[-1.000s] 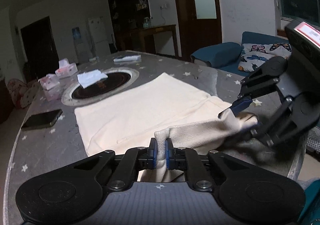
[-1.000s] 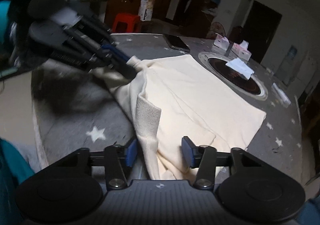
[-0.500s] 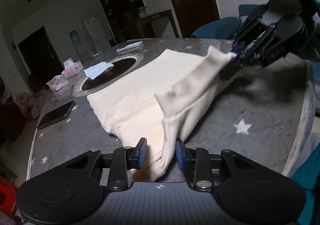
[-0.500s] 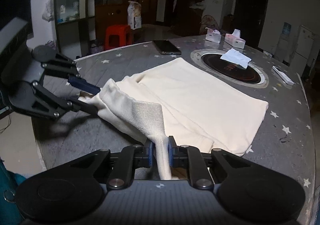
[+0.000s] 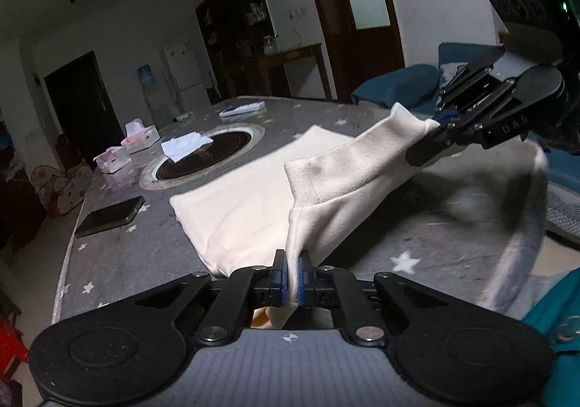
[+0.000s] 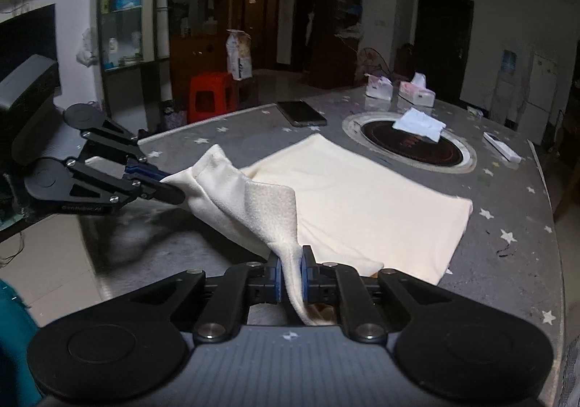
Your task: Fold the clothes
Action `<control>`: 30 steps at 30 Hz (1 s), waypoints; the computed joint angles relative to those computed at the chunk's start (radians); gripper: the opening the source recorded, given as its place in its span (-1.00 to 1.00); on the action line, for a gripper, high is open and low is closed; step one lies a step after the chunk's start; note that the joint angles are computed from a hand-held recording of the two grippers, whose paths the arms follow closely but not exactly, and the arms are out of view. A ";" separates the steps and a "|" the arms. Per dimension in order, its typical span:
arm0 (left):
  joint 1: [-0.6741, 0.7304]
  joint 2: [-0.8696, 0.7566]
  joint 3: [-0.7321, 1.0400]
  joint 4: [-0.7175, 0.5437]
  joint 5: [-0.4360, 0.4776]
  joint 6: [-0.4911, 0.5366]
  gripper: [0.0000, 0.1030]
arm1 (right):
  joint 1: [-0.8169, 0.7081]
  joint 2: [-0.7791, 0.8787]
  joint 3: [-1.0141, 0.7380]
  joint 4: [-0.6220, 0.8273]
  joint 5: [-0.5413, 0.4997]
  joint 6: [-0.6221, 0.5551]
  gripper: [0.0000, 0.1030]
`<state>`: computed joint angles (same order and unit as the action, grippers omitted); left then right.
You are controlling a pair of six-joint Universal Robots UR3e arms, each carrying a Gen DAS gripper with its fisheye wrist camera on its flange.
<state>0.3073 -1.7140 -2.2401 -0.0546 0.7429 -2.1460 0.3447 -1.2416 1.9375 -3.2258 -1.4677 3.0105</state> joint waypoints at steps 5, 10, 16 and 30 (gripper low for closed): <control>0.114 0.276 -0.122 -0.287 -0.093 0.121 -0.88 | 0.031 -0.134 0.090 0.044 0.016 -0.004 -0.85; 0.253 0.640 -0.164 -0.817 -0.170 0.346 -0.88 | 0.093 -0.282 0.143 0.157 0.010 0.024 -0.86; 0.194 0.531 -0.140 -0.589 -0.165 0.191 -0.88 | 0.106 -0.300 0.119 0.204 0.010 0.017 -0.87; -0.200 -0.295 0.540 -0.069 0.171 -0.309 -0.88 | -0.108 0.005 -0.255 0.297 0.081 -0.089 -0.87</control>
